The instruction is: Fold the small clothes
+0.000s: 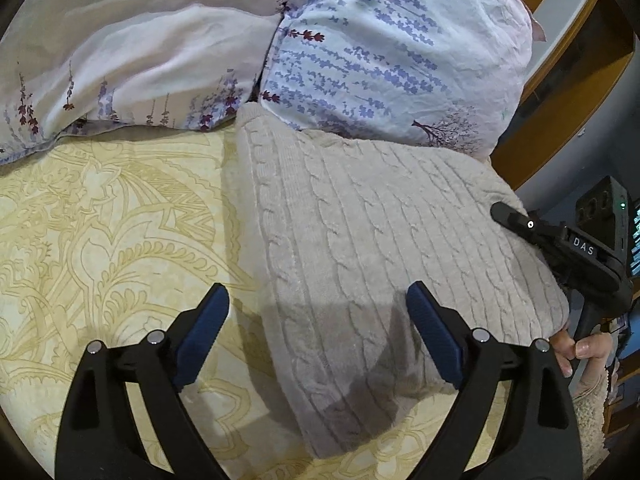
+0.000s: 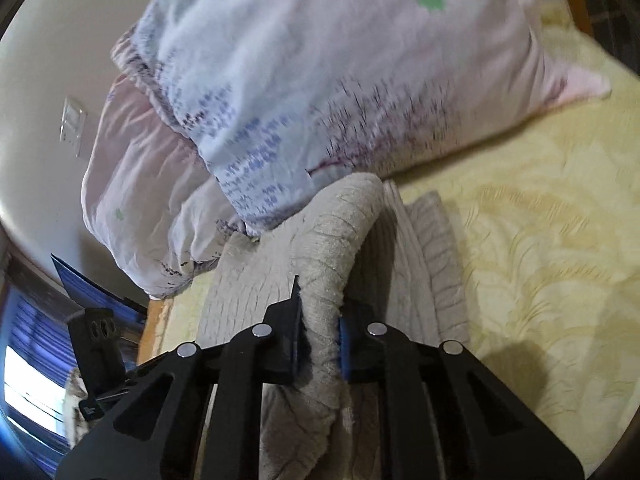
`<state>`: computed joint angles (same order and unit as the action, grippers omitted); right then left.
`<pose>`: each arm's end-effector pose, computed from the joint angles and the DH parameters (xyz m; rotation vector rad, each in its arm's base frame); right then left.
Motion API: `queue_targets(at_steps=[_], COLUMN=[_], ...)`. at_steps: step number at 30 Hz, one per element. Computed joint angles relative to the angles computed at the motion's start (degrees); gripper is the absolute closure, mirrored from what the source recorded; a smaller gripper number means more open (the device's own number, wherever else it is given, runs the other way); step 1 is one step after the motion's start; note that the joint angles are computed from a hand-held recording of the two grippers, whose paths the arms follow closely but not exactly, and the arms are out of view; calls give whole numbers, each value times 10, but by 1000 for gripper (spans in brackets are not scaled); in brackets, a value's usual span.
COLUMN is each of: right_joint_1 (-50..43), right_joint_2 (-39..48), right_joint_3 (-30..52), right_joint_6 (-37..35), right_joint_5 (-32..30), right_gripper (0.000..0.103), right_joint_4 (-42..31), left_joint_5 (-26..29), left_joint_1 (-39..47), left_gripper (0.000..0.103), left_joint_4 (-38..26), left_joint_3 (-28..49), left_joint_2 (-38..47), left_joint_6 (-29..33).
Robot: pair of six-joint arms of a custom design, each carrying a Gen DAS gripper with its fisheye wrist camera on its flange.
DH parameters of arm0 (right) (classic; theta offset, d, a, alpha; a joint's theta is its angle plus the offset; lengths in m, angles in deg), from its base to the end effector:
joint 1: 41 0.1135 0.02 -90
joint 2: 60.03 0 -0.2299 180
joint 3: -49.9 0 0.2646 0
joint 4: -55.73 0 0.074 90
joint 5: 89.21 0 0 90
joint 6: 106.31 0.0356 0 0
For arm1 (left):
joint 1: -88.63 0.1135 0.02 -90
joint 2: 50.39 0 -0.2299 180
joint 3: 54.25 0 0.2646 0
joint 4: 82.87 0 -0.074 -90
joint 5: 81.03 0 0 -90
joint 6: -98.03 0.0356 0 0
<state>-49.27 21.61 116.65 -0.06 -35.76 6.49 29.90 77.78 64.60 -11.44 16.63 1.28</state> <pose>0.2871 -0.0203 0.1806 0.3594 2.5825 0.8980 0.2239 -0.0559 0.1270 0.2330 2.5567 -0.5850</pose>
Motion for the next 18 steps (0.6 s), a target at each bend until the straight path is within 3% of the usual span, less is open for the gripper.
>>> queue_targets(at_steps=[11, 14, 18], right_joint_1=[-65, -80, -128], right_joint_2=[-27, 17, -10], right_joint_3=[-30, -29, -35], right_joint_6=[-39, -52, -74], right_joint_5=[49, 38, -8], right_gripper=[89, 84, 73], right_joint_4=[-16, -36, -81], left_joint_5=[-5, -6, 12], left_joint_1=[-49, -55, -36], left_gripper=[13, 13, 13], left_joint_4=[3, 4, -7], left_joint_3=[-17, -18, -39], left_joint_2=[-22, -16, -47], left_joint_6=[-5, -9, -10])
